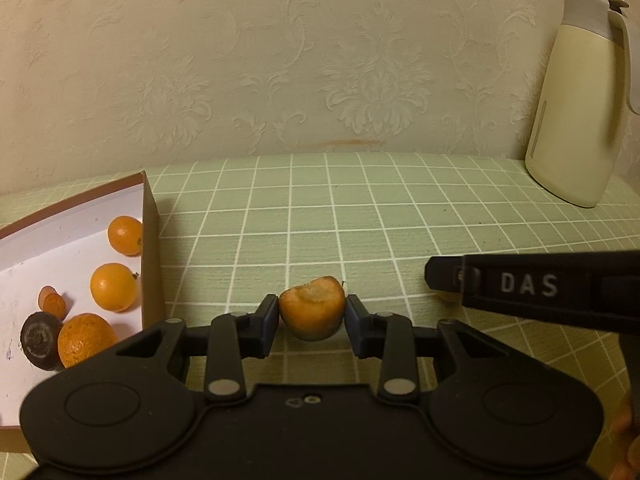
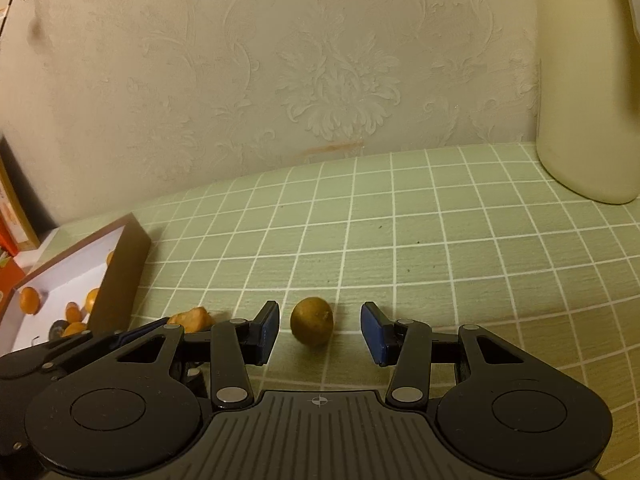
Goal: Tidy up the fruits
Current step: 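Grasp the greenish round fruit with the right gripper while the left holds the cut fruit, then carry the cut fruit and the greenish fruit over the cardboard box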
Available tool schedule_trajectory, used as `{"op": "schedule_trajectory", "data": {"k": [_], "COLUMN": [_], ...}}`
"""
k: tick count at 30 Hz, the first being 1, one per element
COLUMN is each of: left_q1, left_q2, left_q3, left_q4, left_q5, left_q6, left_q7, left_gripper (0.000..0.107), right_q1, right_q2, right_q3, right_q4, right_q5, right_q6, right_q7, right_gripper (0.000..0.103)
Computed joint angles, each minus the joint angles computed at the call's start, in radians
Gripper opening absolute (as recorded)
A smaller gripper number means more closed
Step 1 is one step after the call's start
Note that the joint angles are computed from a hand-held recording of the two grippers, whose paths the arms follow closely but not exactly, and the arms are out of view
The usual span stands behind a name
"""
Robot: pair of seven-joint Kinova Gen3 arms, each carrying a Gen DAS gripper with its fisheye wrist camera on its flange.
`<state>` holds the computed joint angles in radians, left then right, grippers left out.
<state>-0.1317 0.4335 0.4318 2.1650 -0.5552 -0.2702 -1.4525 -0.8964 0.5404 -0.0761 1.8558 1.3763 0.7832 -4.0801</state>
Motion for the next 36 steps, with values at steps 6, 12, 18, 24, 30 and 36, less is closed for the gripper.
{"op": "schedule_trajectory", "data": {"k": [6,12,18,24,30,36], "left_q1": [-0.005,0.027,0.026,0.024,0.015,0.044], "left_q2": [-0.001,-0.004,0.0,-0.001,-0.016,-0.041], "left_q3": [0.007,-0.024,-0.017,-0.016,-0.011,-0.047], "left_q4": [-0.004,-0.002,-0.007,-0.004,0.033,0.07], "left_q5": [-0.006,0.02,0.033,0.043,0.027,-0.003], "left_q6": [0.009,-0.001,0.011,0.006,-0.037,-0.077], "left_q7": [0.003,-0.019,-0.015,-0.012,-0.012,0.005], "left_gripper": [0.026,0.027,0.027,0.026,0.026,0.026], "right_q1": [0.009,-0.004,-0.025,-0.035,-0.045,-0.043], "right_q2": [0.016,0.026,0.023,0.003,-0.025,-0.042], "right_q3": [0.009,0.023,0.034,0.022,0.006,-0.017], "right_q4": [-0.03,-0.045,-0.042,-0.02,0.018,0.042], "right_q5": [-0.024,-0.053,-0.054,-0.057,-0.047,-0.039], "right_q6": [-0.014,-0.013,0.001,0.023,0.046,0.079], "right_q7": [0.056,0.098,0.107,0.095,0.04,0.013], "right_gripper": [0.028,0.025,0.025,0.025,0.025,0.025]}}
